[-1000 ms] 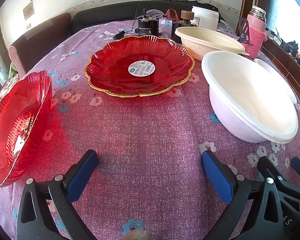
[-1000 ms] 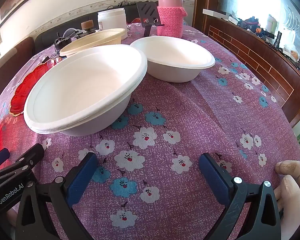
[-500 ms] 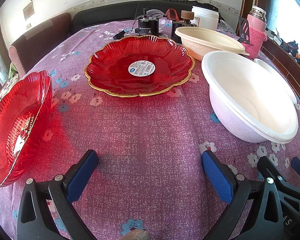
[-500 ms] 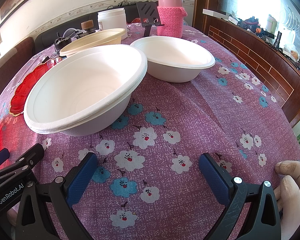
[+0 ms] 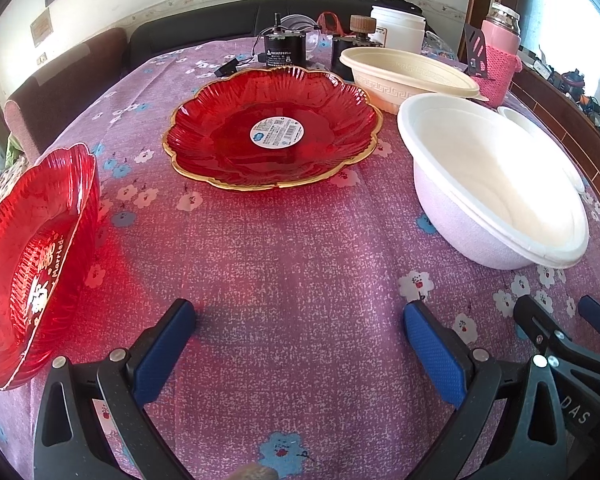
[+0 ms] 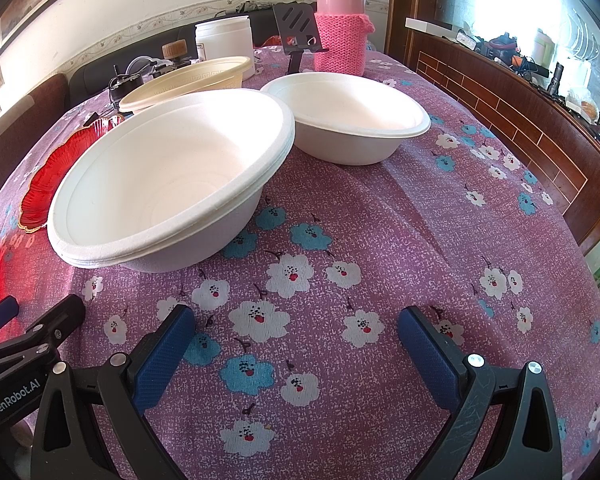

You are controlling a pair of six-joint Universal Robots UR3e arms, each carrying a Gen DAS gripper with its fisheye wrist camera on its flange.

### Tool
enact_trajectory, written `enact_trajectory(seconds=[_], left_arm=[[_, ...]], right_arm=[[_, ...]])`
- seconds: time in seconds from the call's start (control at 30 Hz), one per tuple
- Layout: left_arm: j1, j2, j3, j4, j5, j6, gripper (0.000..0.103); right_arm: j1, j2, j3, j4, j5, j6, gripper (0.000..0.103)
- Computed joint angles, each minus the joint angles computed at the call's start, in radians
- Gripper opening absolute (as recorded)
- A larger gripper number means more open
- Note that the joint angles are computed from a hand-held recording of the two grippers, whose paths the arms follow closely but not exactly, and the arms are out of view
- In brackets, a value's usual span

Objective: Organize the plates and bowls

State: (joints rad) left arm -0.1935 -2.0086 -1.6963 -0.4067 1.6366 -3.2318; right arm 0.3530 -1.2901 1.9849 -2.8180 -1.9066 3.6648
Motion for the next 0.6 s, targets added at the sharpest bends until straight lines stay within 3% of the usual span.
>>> enact_trajectory(seconds=[0.6], left_arm=[[-0.015, -0.009, -0.009, 0.037, 0.031, -0.033, 0.103]], right_arm=[[-0.002, -0.002, 0.001, 0.000, 0.001, -0.002, 0.102]])
